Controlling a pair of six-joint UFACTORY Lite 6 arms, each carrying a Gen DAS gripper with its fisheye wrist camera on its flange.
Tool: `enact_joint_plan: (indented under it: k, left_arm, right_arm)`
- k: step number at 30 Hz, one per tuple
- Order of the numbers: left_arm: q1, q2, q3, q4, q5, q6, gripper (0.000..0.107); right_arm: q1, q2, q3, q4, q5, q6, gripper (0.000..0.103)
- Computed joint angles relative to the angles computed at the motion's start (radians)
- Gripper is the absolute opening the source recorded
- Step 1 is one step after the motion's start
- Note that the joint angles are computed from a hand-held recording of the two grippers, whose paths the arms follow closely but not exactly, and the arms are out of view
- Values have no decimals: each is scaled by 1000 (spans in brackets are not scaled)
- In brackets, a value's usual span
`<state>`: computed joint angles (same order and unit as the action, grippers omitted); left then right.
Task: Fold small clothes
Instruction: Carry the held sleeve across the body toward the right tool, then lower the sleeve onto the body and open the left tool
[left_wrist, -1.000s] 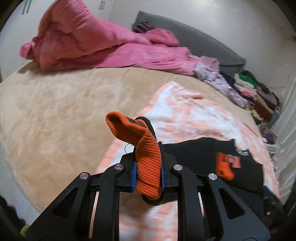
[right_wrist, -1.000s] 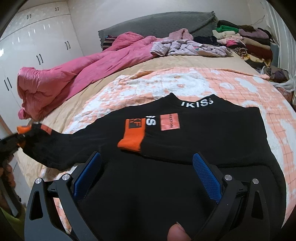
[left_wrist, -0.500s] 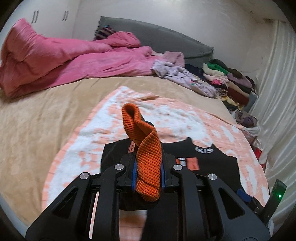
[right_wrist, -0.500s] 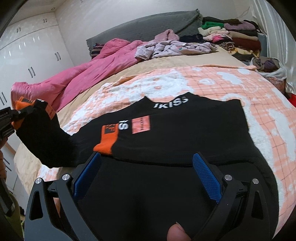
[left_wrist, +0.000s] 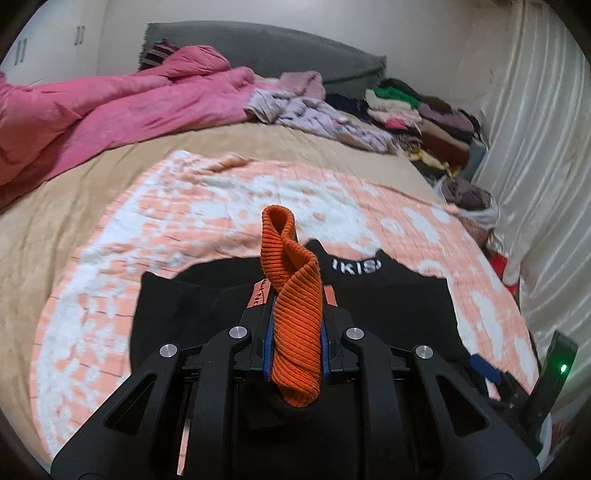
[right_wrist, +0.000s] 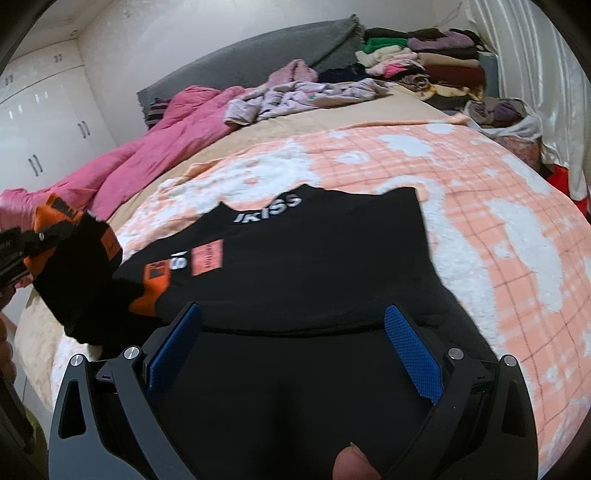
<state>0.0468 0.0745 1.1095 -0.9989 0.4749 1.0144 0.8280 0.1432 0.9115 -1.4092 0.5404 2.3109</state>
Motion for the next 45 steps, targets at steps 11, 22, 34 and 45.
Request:
enact_joint_plan:
  k: [11, 22, 34, 45]
  left_arm:
    - [-72, 116, 24, -18, 13, 24, 17]
    - [-6, 85, -13, -114, 15, 144, 34]
    - [143, 150, -24, -86, -37, 193, 50]
    - [207, 173, -44, -139, -23, 292, 57]
  right_arm:
    - [-64, -25, -61, 14, -5, 9, 99]
    - [-40, 66, 40, 24, -53, -40, 99]
    - [7, 324, 347, 164, -226, -181, 99]
    - [-12, 450, 450, 173, -334, -99, 61]
